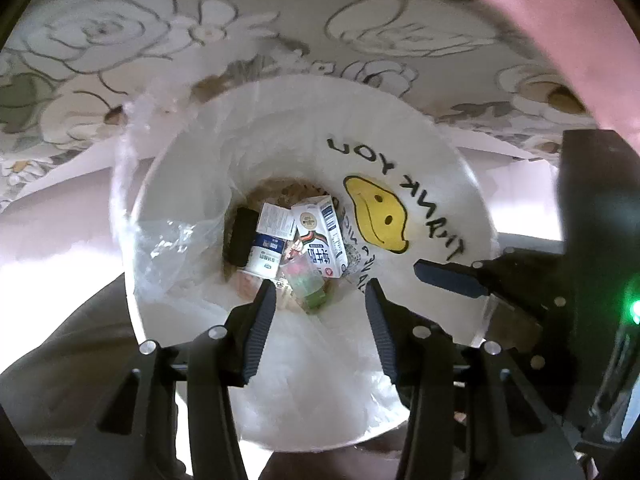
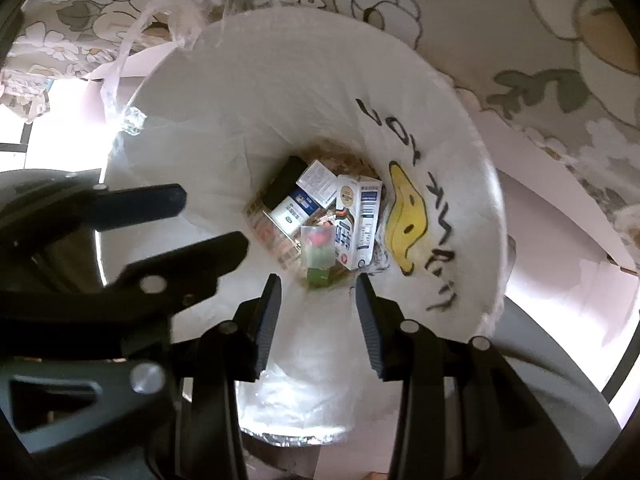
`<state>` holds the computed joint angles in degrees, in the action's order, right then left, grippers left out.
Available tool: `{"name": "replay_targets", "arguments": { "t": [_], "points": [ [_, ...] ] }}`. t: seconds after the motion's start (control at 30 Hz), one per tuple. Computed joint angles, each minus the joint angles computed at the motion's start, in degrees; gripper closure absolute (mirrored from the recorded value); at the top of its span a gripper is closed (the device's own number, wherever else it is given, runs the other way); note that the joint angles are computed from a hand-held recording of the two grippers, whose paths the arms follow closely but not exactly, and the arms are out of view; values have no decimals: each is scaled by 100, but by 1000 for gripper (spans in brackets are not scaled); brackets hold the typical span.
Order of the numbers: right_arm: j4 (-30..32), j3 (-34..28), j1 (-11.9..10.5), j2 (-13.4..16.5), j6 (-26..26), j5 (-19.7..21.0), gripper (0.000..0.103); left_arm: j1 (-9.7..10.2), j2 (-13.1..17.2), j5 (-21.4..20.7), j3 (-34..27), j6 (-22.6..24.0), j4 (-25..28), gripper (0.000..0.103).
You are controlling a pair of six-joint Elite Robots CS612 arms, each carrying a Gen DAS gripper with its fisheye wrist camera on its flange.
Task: Collect trash
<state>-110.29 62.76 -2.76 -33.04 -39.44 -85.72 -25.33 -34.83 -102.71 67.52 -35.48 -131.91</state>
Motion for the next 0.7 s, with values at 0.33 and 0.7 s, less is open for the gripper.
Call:
{"name": "replay_targets", "arguments": {
  "t": [0.33,0.7],
  "points": [
    [-659,605,-49,-494,-468,27,63,-188,-532,1019,431,338,-102,33],
    [-1940,1278,-279,-1436,-761,814,34,-501,-1516,3137,949,272,-235,13]
  ]
}}
